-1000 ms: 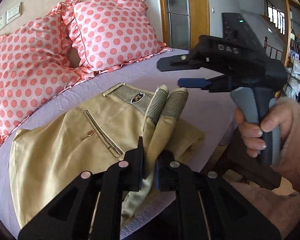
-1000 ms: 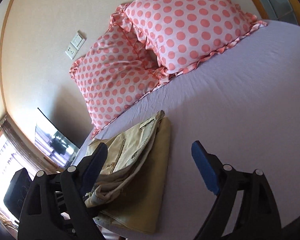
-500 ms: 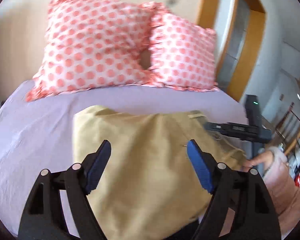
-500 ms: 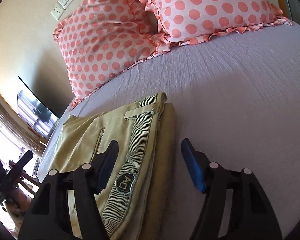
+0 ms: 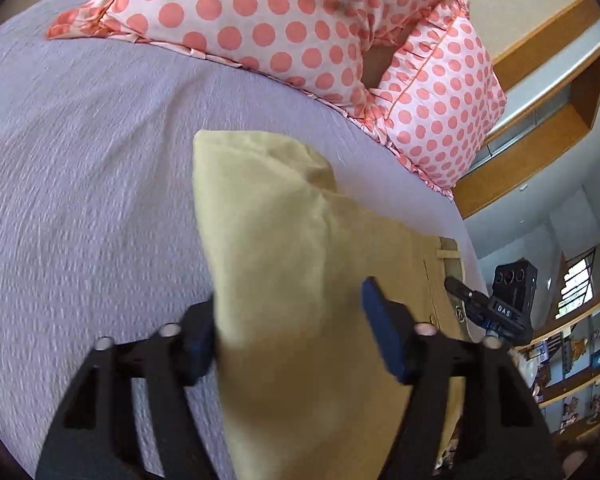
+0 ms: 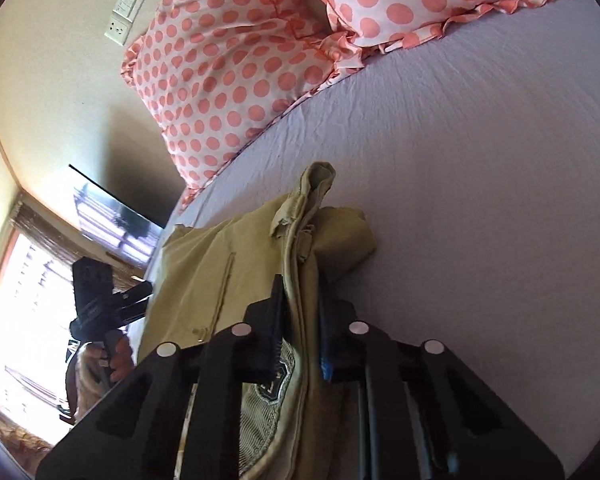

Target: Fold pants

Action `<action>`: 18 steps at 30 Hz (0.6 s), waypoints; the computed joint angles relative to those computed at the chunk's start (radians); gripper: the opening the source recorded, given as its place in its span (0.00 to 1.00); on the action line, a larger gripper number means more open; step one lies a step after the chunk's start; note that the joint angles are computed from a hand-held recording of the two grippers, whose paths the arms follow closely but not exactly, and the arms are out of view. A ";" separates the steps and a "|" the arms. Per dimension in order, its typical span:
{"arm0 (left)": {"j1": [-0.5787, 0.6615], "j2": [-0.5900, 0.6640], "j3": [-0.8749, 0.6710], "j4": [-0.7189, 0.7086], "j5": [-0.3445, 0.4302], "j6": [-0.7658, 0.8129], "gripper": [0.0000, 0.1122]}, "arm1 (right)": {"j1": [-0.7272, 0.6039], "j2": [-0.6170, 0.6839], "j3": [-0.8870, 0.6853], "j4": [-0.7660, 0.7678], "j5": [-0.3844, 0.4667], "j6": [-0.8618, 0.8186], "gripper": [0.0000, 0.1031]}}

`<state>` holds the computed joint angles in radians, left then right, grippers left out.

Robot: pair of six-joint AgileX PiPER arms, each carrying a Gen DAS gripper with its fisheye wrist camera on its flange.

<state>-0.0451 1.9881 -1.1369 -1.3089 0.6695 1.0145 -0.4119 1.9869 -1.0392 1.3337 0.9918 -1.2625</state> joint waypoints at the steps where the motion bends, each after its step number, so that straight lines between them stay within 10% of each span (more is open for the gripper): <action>1: 0.008 0.014 -0.020 0.020 0.014 -0.030 0.12 | -0.007 0.002 -0.005 0.001 0.023 -0.002 0.11; 10: -0.057 -0.023 -0.153 0.129 -0.064 -0.141 0.03 | 0.018 0.018 -0.194 0.028 0.082 0.070 0.09; 18: -0.194 0.347 -0.804 0.834 -0.140 -0.875 0.06 | 0.096 0.207 -0.562 -0.051 -0.177 0.265 0.10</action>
<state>-0.2392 2.3351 -1.9411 -0.4745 0.5291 0.1400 -0.3157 2.1943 -1.6008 1.2825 0.8153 -0.9973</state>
